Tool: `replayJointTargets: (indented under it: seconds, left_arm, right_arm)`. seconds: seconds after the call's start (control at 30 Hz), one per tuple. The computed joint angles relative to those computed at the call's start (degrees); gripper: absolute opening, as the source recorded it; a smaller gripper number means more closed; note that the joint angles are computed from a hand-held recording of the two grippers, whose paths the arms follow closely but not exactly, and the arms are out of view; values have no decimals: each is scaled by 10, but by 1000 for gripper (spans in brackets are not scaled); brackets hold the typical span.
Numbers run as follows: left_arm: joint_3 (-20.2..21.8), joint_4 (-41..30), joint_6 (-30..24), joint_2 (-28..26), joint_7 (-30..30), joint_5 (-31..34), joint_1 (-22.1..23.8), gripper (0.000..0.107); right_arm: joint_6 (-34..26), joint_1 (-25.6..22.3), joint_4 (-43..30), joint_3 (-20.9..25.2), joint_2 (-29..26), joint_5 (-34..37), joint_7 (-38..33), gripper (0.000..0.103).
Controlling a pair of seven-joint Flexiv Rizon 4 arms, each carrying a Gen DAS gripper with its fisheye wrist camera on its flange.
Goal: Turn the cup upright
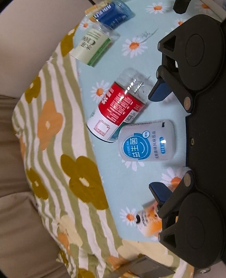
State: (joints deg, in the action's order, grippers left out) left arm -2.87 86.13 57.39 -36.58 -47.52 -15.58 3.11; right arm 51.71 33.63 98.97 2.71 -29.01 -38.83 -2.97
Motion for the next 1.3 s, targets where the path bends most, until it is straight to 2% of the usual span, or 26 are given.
replayJointTargets:
  seconds: [0.13,0.23,0.33,0.43,0.47,0.7,0.93,1.3]
  left_arm:
    - [2,-46,-47,-30,4,6,2,96]
    - [2,-73,-72,-47,7,9,3,87]
    - [0,-94,-100,-60,7,7,5,84]
    - [1,-106,-122,-67,6,8,6,67]
    - [0,-105,-122,-67,7,5,8,66]
    - [-6,-94,-120,-60,12,-10,15,65]
    - [-8,-51,-97,-28,14,-23,18,65]
    - [-22,101,-20,81,11,-87,17,65]
  right_arm:
    - [-17,1,-29,3,-23,27,1,103]
    - [-23,4,-43,2,-34,39,7,103]
    - [-31,6,-54,2,-42,51,8,103]
    - [-36,9,-59,0,-45,57,13,103]
    - [-37,10,-59,-1,-45,57,16,103]
    - [-43,13,-56,-3,-40,54,28,103]
    - [-31,13,-38,-5,-24,33,27,103]
    - [11,-1,53,1,48,-43,44,103]
